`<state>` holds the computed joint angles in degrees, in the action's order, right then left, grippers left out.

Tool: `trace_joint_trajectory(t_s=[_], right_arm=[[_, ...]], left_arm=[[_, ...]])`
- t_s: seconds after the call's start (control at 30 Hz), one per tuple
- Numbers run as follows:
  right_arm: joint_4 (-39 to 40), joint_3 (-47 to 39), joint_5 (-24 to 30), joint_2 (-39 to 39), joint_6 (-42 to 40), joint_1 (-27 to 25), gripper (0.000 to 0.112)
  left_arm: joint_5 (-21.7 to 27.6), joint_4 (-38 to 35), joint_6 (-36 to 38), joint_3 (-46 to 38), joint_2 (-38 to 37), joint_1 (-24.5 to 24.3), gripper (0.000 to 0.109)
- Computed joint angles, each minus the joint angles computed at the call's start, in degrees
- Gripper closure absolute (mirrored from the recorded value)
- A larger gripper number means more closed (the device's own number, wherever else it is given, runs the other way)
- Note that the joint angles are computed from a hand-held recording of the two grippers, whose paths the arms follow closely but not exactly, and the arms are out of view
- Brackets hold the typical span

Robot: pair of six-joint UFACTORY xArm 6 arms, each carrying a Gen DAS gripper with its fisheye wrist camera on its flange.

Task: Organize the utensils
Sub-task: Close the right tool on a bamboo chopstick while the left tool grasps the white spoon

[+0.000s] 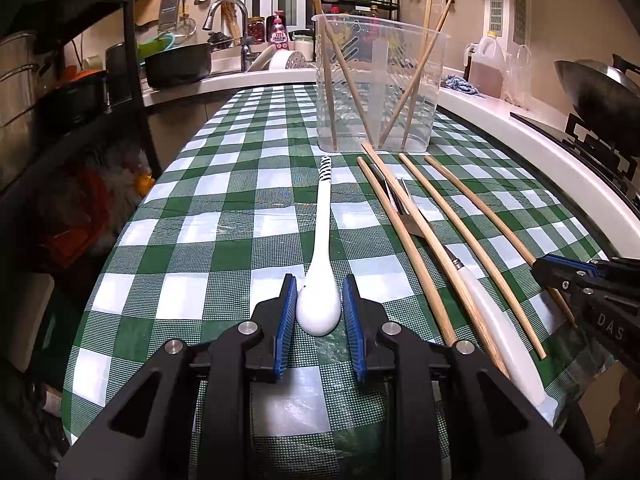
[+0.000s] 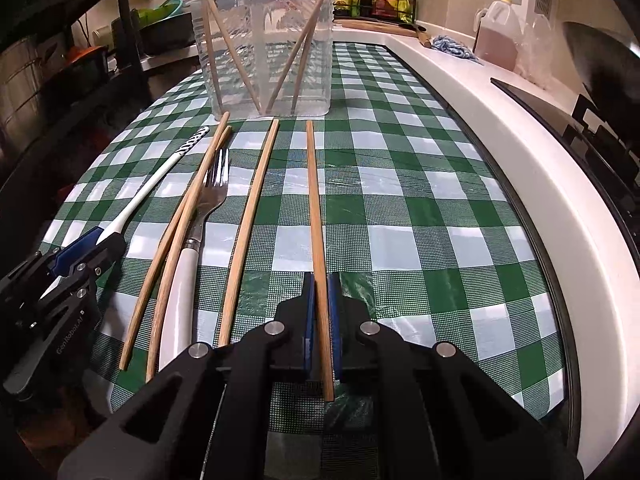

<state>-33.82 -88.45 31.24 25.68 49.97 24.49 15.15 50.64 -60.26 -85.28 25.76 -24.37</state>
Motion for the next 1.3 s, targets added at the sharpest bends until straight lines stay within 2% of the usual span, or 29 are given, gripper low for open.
trace_joint_trajectory(t_s=[0.83,0.97,1.03,1.1,1.3], right_arm=[[-1.76,-0.21,0.56,0.01,0.93,0.27,0.107],[-1.06,0.34,-0.34,-0.25,1.50,0.05,0.107],[-0.61,0.48,-0.69,-0.47,0.94,0.09,0.107],[-1.07,1.00,-1.27,-1.10,1.60,0.21,0.107],[-1.40,1.57,-3.02,-3.29,1.33,0.35,0.107]], left_arm=[[0.06,1.17,-1.05,-0.07,-0.01,-0.12,0.086],[0.72,-2.03,2.57,-0.44,0.07,-0.36,0.087],[-0.04,-6.46,5.81,-0.11,-0.13,-0.13,0.087],[-0.86,-7.84,6.60,0.37,-0.79,0.32,0.087],[-4.63,-21.06,17.14,3.99,-3.84,1.07,0.087]])
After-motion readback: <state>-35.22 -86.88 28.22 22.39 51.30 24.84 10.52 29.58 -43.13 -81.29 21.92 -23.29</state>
